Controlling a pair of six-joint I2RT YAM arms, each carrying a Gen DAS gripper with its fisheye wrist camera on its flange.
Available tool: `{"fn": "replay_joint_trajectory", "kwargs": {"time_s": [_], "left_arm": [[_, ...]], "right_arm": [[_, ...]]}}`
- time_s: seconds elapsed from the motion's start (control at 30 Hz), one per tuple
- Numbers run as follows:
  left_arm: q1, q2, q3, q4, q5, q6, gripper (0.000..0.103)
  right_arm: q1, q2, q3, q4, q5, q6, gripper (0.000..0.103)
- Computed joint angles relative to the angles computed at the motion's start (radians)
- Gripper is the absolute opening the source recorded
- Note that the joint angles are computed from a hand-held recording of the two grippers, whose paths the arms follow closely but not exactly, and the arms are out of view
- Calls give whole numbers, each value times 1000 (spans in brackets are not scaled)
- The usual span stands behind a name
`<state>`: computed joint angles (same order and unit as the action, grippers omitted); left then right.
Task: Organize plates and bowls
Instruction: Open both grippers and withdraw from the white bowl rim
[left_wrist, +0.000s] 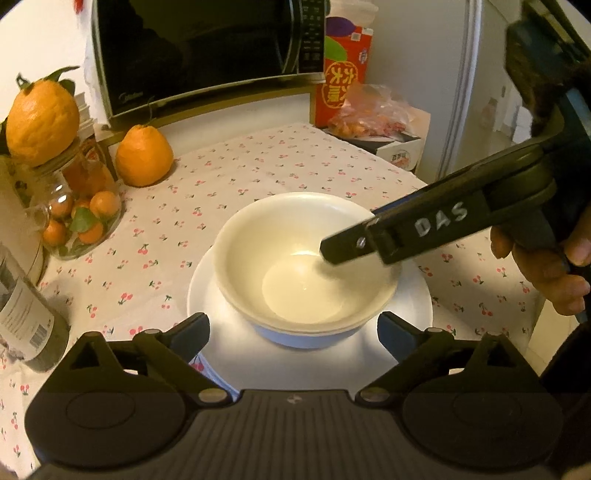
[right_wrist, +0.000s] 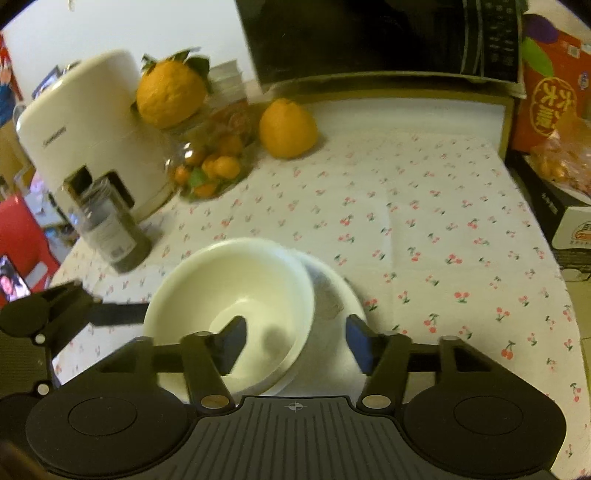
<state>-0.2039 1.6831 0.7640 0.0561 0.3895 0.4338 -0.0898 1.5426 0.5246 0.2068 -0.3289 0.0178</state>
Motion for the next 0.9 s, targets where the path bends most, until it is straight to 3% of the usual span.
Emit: {"fn": "replay_joint_trajectory", "kwargs": {"time_s": [0.4,0.6,0.9], "left_arm": [[43,-121,-73,-24,42,-20,100],[61,-177,-117,-27,39,-88,101],[48,-231,-133,-101,-100,-265,102]], "right_arm": [[-56,-86,-88,93,11,71,76],[-94,-149,-148,109,33,69,79],[-167,-287,-264,65,62,14,85]]}}
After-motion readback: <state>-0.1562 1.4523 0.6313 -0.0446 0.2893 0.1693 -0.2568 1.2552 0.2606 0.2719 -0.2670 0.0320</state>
